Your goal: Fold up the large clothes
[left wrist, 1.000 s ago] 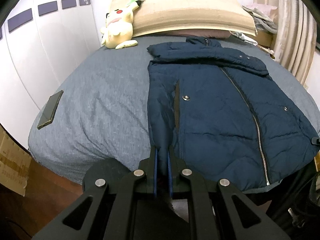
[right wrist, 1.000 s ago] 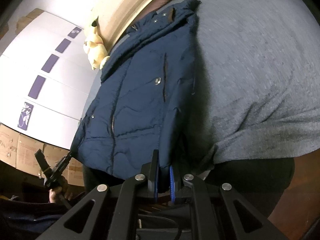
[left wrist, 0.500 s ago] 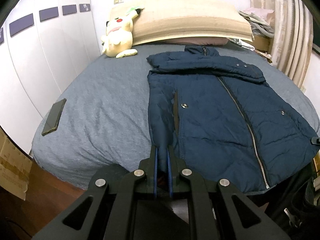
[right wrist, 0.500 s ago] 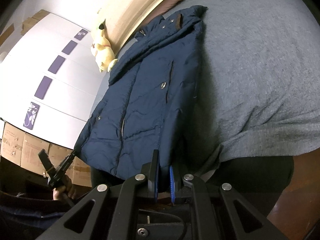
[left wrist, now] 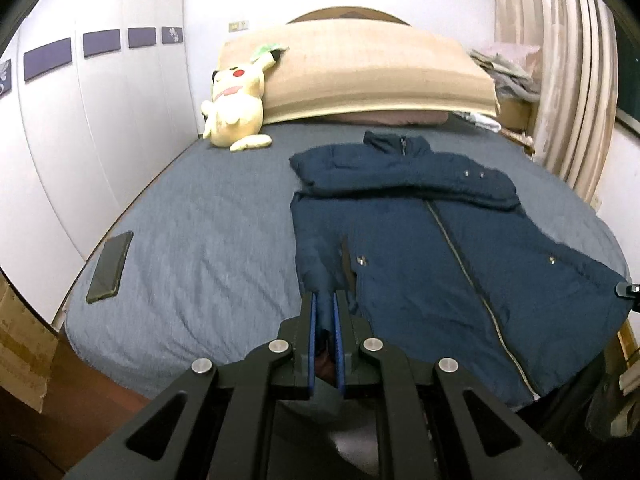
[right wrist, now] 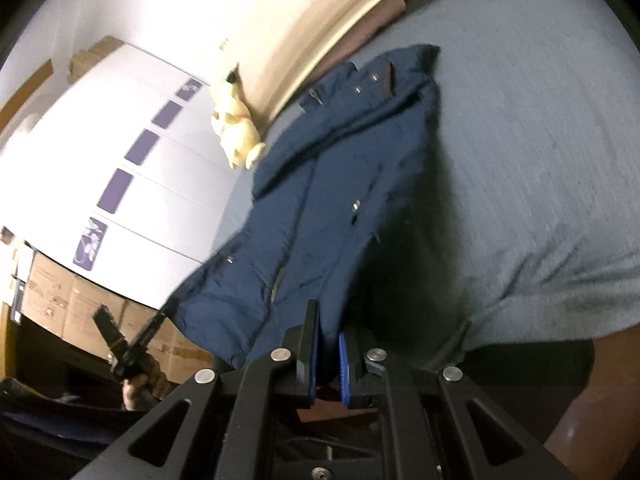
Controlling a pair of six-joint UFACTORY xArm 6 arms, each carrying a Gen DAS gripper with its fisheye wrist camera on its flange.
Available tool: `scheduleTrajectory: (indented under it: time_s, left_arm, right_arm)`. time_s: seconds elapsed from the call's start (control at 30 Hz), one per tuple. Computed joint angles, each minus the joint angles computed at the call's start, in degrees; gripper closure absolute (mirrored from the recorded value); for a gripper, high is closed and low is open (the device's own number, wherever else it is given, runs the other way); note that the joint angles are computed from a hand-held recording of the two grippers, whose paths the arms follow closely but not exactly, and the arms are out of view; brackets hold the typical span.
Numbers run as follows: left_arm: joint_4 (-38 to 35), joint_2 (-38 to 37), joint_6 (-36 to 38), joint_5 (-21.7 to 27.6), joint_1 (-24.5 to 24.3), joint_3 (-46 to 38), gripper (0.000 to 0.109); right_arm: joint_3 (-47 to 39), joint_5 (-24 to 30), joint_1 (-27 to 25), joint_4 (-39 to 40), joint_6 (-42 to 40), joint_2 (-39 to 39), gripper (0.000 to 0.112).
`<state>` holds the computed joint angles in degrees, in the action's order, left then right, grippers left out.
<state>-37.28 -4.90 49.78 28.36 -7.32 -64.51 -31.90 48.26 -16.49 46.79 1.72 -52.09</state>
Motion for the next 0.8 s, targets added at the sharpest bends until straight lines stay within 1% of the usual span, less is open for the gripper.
scheduleTrajectory:
  time_s: [0.07, 0.23, 0.3, 0.47, 0.8]
  left_arm:
    - [-0.56, 0.36, 0.05, -0.37, -0.23, -0.67, 0.101]
    - [-1.94, 0.49, -0.12, -1.66, -0.73, -1.64, 0.101]
    - [-2.4, 0.23, 0.12, -1.79, -0.66, -1.61, 0.101]
    - [-4.68, -1.69, 1.8, -1.77, -0.31, -0.09, 0.101]
    - [-7.27, -3.08, 3.9, -0.61, 1.38, 0.0, 0.101]
  right_arm:
    - [-0.48, -1.01, -0.62, 1.91, -1.53, 0.3, 0.104]
    - [-2.31, -3.25, -0.72, 3.13, -3.24, 1.25, 0.104]
    - [-2.63, -3.11, -0.85, 2.56, -3.11, 0.81, 0.104]
    - [-2.49, -4.12, 0.85, 0.36, -1.04, -0.8, 0.104]
    - [-3.14, -3.4, 0.9, -1.66, -0.06, -3.26, 0.104]
